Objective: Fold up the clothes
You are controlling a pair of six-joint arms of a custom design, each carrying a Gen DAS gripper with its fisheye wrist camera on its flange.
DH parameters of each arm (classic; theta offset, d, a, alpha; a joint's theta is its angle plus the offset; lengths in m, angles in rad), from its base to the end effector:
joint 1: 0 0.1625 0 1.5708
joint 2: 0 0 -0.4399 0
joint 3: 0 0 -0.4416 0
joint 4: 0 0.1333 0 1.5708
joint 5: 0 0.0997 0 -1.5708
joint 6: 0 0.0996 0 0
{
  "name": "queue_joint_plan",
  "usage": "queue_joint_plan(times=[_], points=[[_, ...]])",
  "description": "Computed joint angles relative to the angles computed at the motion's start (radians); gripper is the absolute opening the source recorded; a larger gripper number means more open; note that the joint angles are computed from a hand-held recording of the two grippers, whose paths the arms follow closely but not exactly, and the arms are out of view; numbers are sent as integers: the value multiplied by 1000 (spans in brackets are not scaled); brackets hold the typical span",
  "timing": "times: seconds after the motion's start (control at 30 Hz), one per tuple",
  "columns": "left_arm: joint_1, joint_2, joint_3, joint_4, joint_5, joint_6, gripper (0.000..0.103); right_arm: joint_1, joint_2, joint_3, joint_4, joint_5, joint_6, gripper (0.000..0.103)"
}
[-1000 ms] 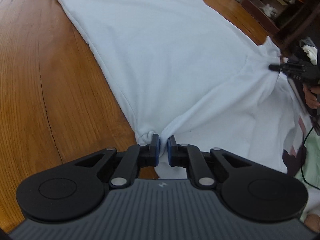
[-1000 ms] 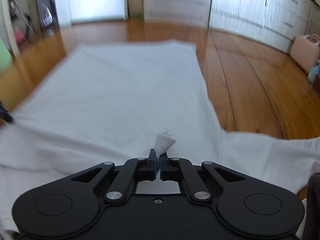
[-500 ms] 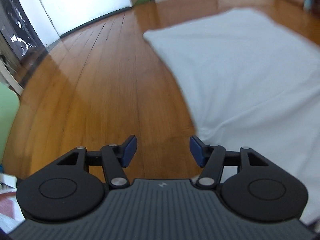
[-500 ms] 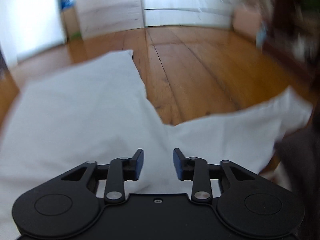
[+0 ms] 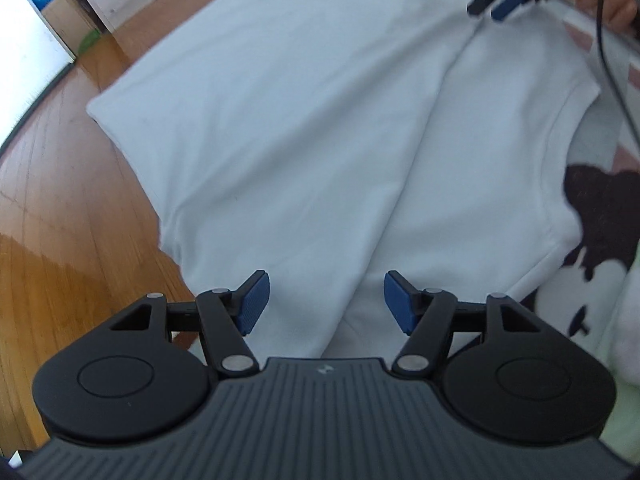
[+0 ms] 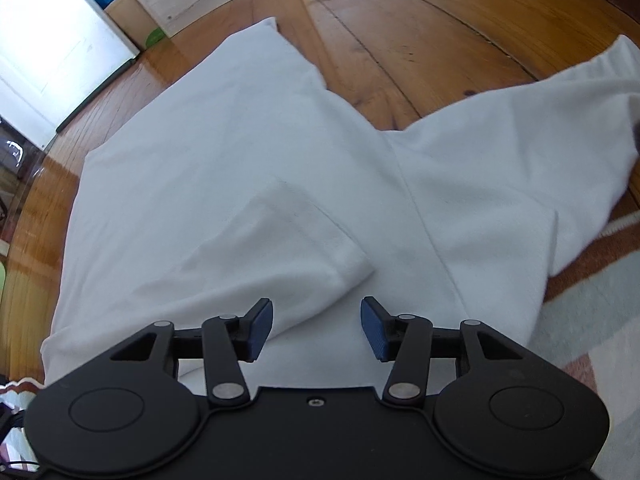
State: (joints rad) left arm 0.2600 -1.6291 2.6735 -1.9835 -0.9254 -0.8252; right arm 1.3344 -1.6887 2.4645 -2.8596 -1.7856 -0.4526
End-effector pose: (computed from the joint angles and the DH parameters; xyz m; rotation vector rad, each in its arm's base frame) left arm -0.1723 -0.2458 0.0967 0.7889 2.1503 -0.3086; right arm 0.0157 -0.4133 0.2542 0.2165 -2.7059 0.5711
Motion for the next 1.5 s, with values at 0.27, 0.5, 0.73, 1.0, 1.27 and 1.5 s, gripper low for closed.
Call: queue_joint_plan(times=[0.27,0.5,0.73,1.0,1.27,1.5], points=[[37,-162,68,-45,19,-19,16,14,75,-4,-142,-1,-88,50],[-75,-382,71,128,48,-267,4,-8,-61,44,-168,120,-159,5],[-13,-77,7,87,-81,-155,9,-15,-33,66,-207,-80,-364,11],[-12,-436,68,85,-65,-350,55,-19,-76,42,-123,24,-370,41],[262,-276,-21,-3,64,-568,55,39,70,-18,-143,13,-430,45],[308,-113,47,-305,130,-341,18,52,163,11,-295,-16,-621,27]])
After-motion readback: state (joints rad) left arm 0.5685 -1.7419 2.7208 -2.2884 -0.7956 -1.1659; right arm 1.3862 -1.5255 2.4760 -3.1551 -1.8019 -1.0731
